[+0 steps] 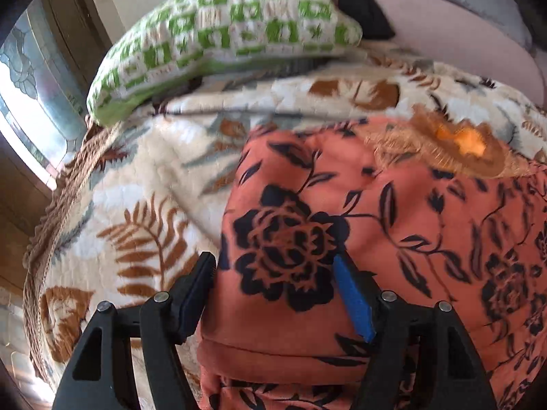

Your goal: Fold small clothes

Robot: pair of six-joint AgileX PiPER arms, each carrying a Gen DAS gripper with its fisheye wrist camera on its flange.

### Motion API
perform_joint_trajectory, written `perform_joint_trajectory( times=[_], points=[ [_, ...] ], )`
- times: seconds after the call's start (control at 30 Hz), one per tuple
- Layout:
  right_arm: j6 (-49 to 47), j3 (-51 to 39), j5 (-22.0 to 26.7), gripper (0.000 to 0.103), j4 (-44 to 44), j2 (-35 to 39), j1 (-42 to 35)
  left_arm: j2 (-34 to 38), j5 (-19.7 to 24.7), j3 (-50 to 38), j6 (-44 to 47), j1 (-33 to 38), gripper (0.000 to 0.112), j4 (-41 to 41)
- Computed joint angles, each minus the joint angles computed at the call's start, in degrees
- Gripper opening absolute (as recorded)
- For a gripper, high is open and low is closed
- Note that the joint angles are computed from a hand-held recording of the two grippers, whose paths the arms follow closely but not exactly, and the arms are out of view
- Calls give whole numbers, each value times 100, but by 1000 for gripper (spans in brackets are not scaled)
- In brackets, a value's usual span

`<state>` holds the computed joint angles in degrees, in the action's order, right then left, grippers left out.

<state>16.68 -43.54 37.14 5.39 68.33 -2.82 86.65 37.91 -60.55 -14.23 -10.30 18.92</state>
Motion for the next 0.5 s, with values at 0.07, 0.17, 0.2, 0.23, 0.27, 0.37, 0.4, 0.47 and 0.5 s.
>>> perform_joint_trajectory(
  times=[0.07, 0.17, 0.2, 0.23, 0.27, 0.37, 0.4, 0.47, 0.5],
  points=[
    [-72, 112, -144, 15, 83, 222, -246, -69, 33, -89, 434, 311, 75, -673],
    [-1317, 52, -18, 18, 1324, -215, -975, -462, -477, 129, 498, 455, 74, -929],
    [-1614, 133, -199, 21, 1602, -431, -1070, -563, -590, 169, 522, 453, 74, -970],
    [-1733, 171, -352, 21, 1714, -543, -1075, -609, -640, 180, 702, 457, 74, -1141],
    [-1772, 168, -459, 21, 1768, -504, -1051, -586, -630, 176, 699, 386, 75, -1110],
    [-2014, 72, -424, 19, 1816, 440, -1104, -59, -102, -16, -47, -15, 75, -105],
    [-2142, 115, -607, 18, 2033, 586, -1184, -17, -125, 33, -71, -19, 75, -77],
    [-2377, 23, -355, 19, 2586, 418, -1507, -255, -285, 153, 28, 62, 75, -200],
    [-2538, 32, -205, 23, 2870, 223, -1637, -429, -402, 237, 262, 136, 75, -425]
  ],
)
